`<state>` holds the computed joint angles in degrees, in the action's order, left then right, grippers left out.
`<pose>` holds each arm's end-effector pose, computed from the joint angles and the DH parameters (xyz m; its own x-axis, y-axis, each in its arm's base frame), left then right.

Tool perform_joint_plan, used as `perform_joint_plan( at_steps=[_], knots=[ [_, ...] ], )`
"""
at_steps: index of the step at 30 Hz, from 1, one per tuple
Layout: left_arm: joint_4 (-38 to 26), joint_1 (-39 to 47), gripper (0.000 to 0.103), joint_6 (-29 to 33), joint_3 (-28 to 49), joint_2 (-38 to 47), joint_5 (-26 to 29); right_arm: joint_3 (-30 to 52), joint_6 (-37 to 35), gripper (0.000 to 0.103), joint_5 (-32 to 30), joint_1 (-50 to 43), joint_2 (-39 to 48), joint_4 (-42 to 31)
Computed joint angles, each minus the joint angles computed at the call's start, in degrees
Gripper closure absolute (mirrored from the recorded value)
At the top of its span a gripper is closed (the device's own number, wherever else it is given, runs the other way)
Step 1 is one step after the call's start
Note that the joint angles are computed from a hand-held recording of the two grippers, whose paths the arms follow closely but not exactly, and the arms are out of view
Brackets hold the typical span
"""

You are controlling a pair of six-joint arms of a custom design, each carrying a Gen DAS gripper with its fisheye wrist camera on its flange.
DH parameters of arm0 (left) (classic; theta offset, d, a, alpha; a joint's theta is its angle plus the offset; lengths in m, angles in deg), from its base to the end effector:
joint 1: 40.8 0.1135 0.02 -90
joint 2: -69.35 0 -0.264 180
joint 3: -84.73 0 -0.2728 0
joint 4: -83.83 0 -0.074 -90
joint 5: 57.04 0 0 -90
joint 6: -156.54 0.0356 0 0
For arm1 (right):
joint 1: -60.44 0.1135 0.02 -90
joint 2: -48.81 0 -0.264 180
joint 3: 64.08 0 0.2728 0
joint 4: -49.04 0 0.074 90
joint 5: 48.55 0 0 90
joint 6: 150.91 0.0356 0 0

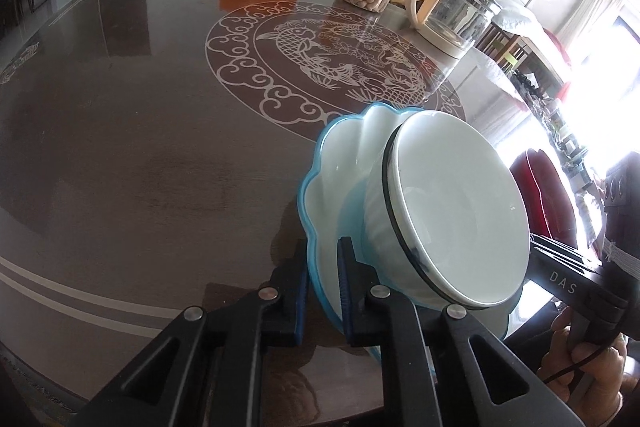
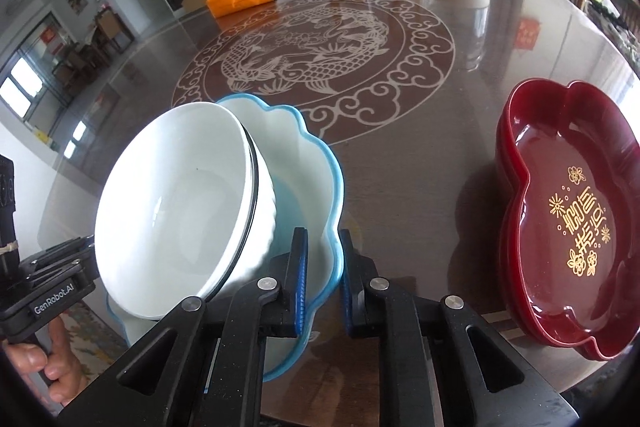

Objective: Organize plates and bowls
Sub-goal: 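Move both grippers to the scalloped bowl rim and close on it, then lift the scalloped bowl with nested bowls over the red plate stack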

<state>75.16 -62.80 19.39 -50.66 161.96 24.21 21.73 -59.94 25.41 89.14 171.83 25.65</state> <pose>0.2566 -0.0978 0.0833 -0.7415 -0.4819 -0.4669 -0.3689 0.8740 -0.3164 0.3762 0.2172 0.0756 -0.7739 -0.4051 -0.4868 -0.5675 0.7848 0.2490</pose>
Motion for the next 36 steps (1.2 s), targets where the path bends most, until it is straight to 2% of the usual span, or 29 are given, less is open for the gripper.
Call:
perform_joint_plan(
  at_steps=[9,15,20,25,31,36],
  knots=[
    [-4.7,-2.1,0.09,1.7,2.9,-4.0,-3.6,-2.5,1.8,0.087,-2.3,-1.3,-3.9,1.7],
    [-8.6,-4.3,0.09,4.9,10.7,-3.6,-4.9,-4.9,2.1,0.087,-2.9,-4.4,-9.8,2.0],
    [-9.7,-6.0,0.09,8.4,22.3,3.3,-3.1,-4.9,1.0,0.087,-2.3,-9.8,-14.4,0.1],
    [-10.3,-7.7,0.09,10.8,35.2,13.8,-0.2,-3.3,0.0,0.087,-1.0,-16.1,-15.9,-1.7],
    [-12.6,-9.8,0.09,12.0,47.8,24.7,0.9,-1.9,0.0,0.086,-0.9,-22.2,-13.4,-1.6],
    [-15.2,-10.5,0.09,12.0,54.2,31.4,2.1,-0.1,0.7,0.086,-1.0,-25.2,-9.0,-0.4]
  ],
)
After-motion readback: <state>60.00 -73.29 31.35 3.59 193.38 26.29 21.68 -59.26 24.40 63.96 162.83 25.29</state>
